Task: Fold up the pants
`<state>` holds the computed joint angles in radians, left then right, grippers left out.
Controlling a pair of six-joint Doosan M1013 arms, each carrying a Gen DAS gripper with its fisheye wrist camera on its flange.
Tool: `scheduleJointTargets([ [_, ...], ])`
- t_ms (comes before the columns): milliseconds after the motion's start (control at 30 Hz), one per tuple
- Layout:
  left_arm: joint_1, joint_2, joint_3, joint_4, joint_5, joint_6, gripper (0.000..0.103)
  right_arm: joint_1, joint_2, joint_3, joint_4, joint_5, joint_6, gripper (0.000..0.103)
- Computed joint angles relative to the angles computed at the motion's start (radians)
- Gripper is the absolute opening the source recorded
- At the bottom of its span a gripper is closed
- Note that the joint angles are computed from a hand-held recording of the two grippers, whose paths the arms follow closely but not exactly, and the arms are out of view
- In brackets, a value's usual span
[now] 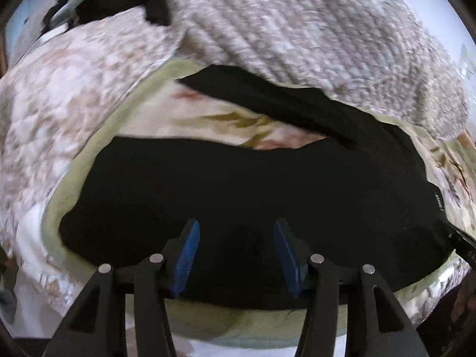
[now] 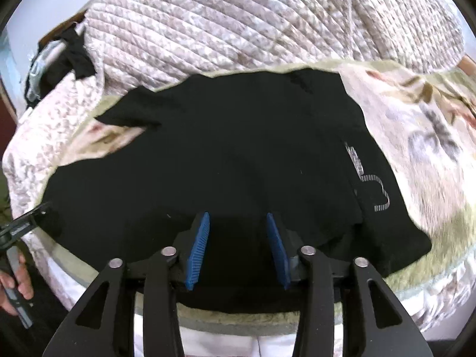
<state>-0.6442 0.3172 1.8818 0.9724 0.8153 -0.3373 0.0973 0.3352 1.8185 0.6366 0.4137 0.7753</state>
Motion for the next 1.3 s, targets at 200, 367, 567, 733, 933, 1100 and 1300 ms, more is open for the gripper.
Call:
scheduleJointTargets([
  [200, 0.024, 0.029, -0.073, 0.01, -0.019, 0.129, 0.056, 0.001, 0.022, -0.065, 0.063, 0.075, -0.111, 0.055],
  [367, 0.081, 0.052, -0.124, -0.016, -0.094, 0.256, 0.056, 0.003, 0.073, -0.156, 0.006, 0.153, -0.104, 0.055],
  [567, 0.181, 0.086, -0.189, -0.057, -0.175, 0.41, 0.059, 0.006, 0.169, -0.331, -0.096, 0.252, -0.062, 0.056],
  [733, 0.273, 0.136, -0.267, -0.11, -0.24, 0.52, 0.066, 0.014, 0.276, -0.503, -0.154, 0.317, -0.063, 0.059],
  [933, 0.348, 0.224, -0.378, -0.203, -0.222, 0.655, 0.068, 0.034, 0.418, -0.713, -0.242, 0.409, -0.053, 0.06],
  [1100, 0.368, 0.284, -0.459, -0.214, -0.173, 0.694, 0.068, 0.037, 0.525, -0.876, -0.276, 0.495, 0.001, 0.06],
  [1300, 0.368, 0.303, -0.5, -0.208, -0.29, 0.826, 0.069, 0.038, 0.587, -0.96, -0.33, 0.573, 0.02, 0.06],
])
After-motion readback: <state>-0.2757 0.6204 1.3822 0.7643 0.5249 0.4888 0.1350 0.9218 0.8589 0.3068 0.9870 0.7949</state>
